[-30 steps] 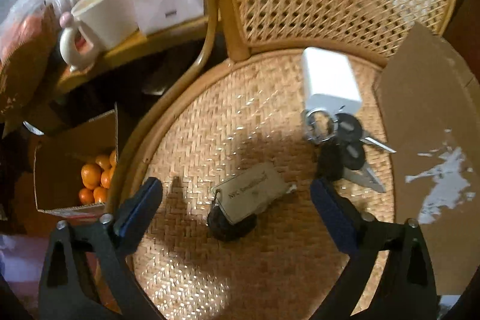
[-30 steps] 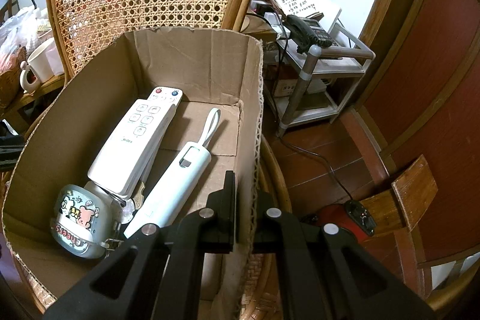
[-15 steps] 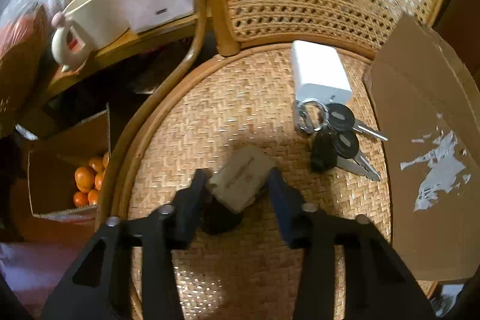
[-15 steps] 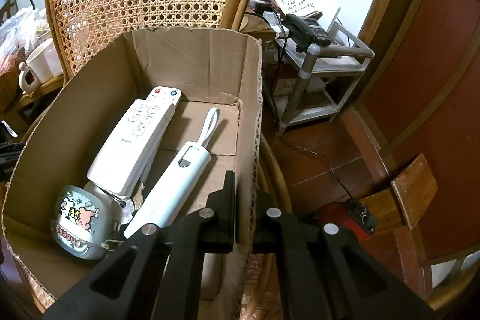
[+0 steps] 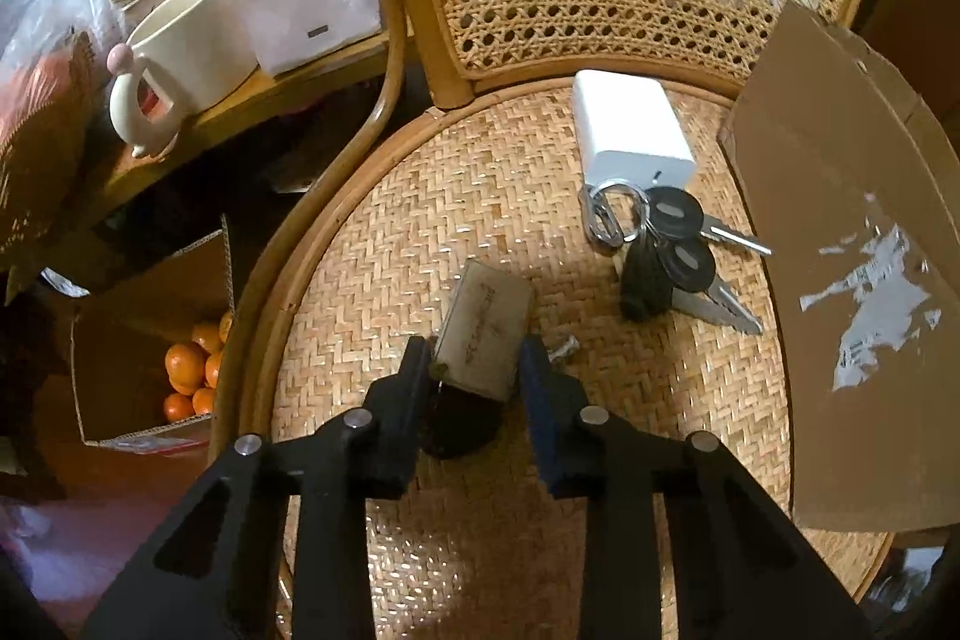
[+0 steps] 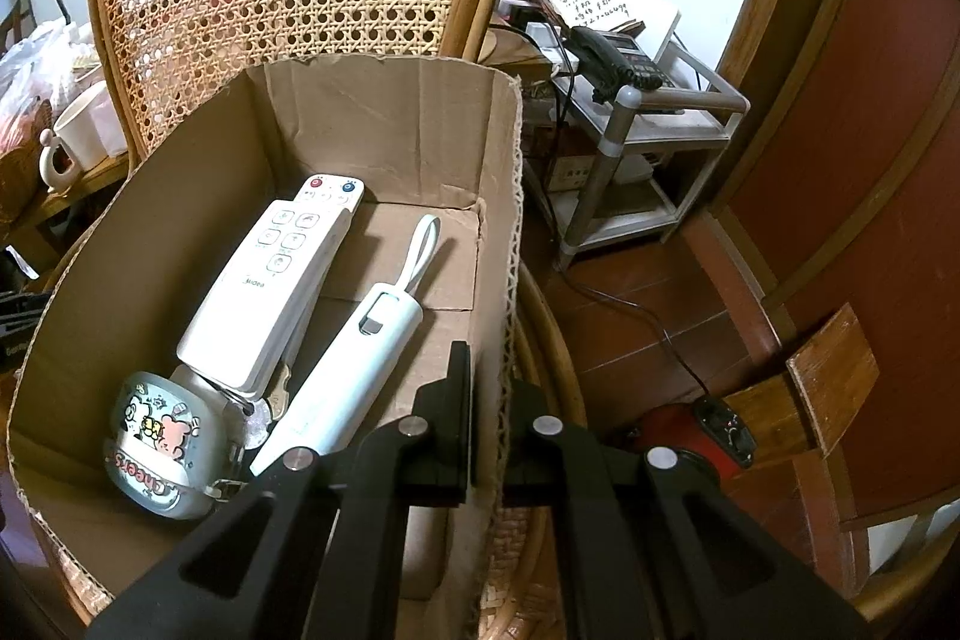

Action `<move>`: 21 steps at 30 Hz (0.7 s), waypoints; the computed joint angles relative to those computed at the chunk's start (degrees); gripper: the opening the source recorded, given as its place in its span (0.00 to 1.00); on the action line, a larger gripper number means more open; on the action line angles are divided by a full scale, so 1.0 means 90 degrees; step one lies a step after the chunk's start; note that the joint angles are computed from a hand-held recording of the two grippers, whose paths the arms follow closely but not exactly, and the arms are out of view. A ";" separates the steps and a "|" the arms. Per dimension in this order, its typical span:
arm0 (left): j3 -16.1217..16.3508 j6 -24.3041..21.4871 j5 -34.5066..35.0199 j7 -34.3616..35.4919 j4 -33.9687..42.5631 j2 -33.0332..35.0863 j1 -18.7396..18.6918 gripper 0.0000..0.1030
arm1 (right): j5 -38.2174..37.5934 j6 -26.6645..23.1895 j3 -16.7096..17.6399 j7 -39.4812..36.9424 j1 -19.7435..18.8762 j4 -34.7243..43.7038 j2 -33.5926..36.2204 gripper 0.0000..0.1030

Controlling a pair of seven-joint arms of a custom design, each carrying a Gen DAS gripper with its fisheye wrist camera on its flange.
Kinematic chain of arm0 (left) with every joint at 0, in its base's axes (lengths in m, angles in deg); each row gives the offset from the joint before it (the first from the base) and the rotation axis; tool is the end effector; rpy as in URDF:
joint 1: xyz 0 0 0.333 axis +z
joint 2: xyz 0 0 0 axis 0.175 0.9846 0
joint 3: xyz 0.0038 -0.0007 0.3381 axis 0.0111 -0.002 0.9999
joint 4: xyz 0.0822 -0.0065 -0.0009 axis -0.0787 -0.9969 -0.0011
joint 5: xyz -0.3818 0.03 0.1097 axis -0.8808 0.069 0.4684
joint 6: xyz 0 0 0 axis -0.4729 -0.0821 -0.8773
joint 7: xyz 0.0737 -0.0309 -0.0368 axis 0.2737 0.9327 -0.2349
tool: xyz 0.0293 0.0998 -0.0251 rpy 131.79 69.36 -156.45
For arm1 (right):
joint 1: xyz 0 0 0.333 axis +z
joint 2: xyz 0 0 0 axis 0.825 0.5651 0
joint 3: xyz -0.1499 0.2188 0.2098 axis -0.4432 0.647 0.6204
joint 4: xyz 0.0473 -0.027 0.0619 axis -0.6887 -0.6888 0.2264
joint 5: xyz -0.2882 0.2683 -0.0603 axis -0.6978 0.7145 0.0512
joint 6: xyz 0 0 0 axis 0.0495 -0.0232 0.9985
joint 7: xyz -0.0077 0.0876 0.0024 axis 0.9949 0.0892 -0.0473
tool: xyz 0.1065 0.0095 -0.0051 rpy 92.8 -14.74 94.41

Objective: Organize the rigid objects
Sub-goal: 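Close the left tool on the beige tag keychain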

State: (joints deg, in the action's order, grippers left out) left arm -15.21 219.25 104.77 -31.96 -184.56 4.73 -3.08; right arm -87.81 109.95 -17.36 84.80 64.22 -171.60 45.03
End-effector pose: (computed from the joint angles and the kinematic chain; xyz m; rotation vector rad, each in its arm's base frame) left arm 0.5437 -0.2318 0.4188 -2.0389 1.9296 -0.3739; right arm 0.5243 0.0822 0.4567 -2.0396 1.7612 -0.5776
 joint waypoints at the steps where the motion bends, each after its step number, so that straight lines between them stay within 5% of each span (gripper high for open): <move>1: 0.0001 0.0002 0.0016 0.0025 -0.0011 -0.0004 0.0000 0.27 | 0.0000 0.0000 0.0001 0.0000 -0.0001 0.0000 0.0000 0.06; 12: -0.0006 0.0112 -0.0246 0.0187 -0.0095 -0.0050 0.0046 0.26 | -0.0017 -0.0003 -0.0005 0.0006 -0.0019 0.0007 0.0005 0.06; 16: -0.0014 0.0399 -0.0344 0.0187 -0.0248 -0.0230 0.0091 0.13 | -0.0015 -0.0005 -0.0003 -0.0002 -0.0020 0.0007 0.0000 0.06; 21: -0.0039 0.0415 -0.0710 0.0241 -0.0297 -0.0202 0.0167 0.12 | 0.0008 -0.0017 -0.0007 -0.0010 -0.0018 0.0010 -0.0002 0.06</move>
State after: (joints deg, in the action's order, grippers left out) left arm -15.56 222.98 98.38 -29.78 -187.23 2.92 -1.57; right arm -87.74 109.80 -17.42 84.71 64.06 -171.50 45.01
